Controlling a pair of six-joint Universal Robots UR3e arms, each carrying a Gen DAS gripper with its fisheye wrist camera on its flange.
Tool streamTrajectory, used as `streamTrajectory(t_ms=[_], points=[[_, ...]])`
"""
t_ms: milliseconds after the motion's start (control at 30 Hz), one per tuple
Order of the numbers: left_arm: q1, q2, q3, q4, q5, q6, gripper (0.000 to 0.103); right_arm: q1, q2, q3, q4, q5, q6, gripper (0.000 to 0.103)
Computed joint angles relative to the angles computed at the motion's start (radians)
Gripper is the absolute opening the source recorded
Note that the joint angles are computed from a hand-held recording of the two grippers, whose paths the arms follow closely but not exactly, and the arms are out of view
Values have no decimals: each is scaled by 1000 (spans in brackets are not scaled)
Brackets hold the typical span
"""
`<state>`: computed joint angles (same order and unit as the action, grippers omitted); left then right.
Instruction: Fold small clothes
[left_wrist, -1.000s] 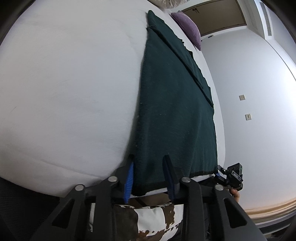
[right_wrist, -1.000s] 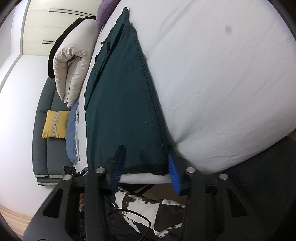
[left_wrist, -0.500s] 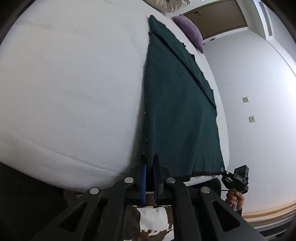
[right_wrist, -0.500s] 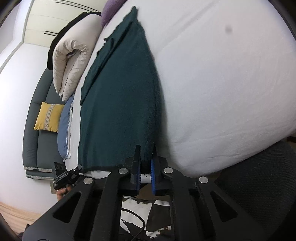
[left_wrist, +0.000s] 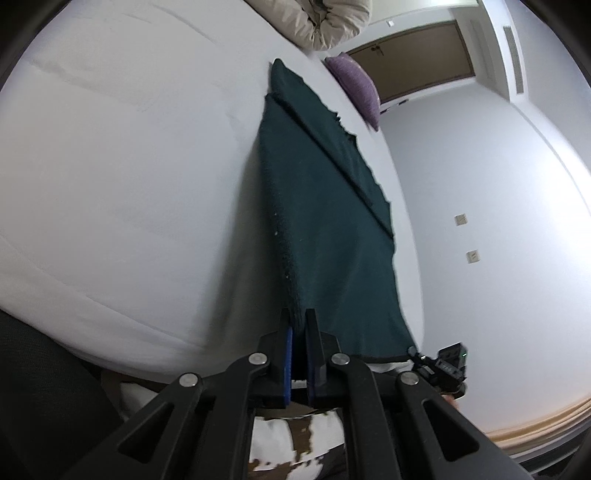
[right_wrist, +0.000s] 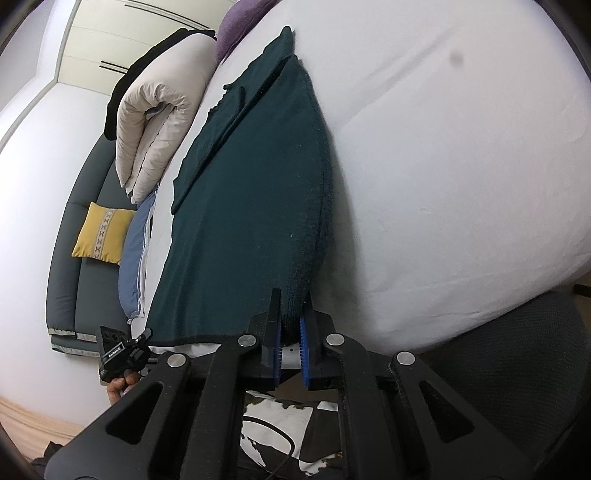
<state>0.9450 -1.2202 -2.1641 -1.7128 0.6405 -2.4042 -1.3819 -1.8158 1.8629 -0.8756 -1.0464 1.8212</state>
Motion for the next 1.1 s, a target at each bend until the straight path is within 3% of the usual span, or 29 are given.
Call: streamTrajectory(t_ms=[400, 567, 733, 833, 867, 933, 1100], points=[[27, -75, 167, -282, -215, 77, 6, 27, 84, -260, 248, 116, -56, 6], [-9, -124, 226, -228, -298, -10, 6, 65, 138, -399, 359, 212, -61, 6], [-93, -242, 217, 207, -361, -354, 7, 178, 209, -525, 337, 334, 34, 6], [-153, -385, 220, 642, -375, -679, 7, 271, 261, -595, 257, 418, 140, 6], [-165, -425, 234, 728, -374, -744, 7, 302, 278, -614, 219, 443, 187, 6], [-205, -552, 306, 974, -360, -949, 7, 376, 321, -646, 97, 496, 314, 6], [-294, -820, 580, 1258, -303, -1258, 7, 536, 444, -698, -309, 557, 673, 6]])
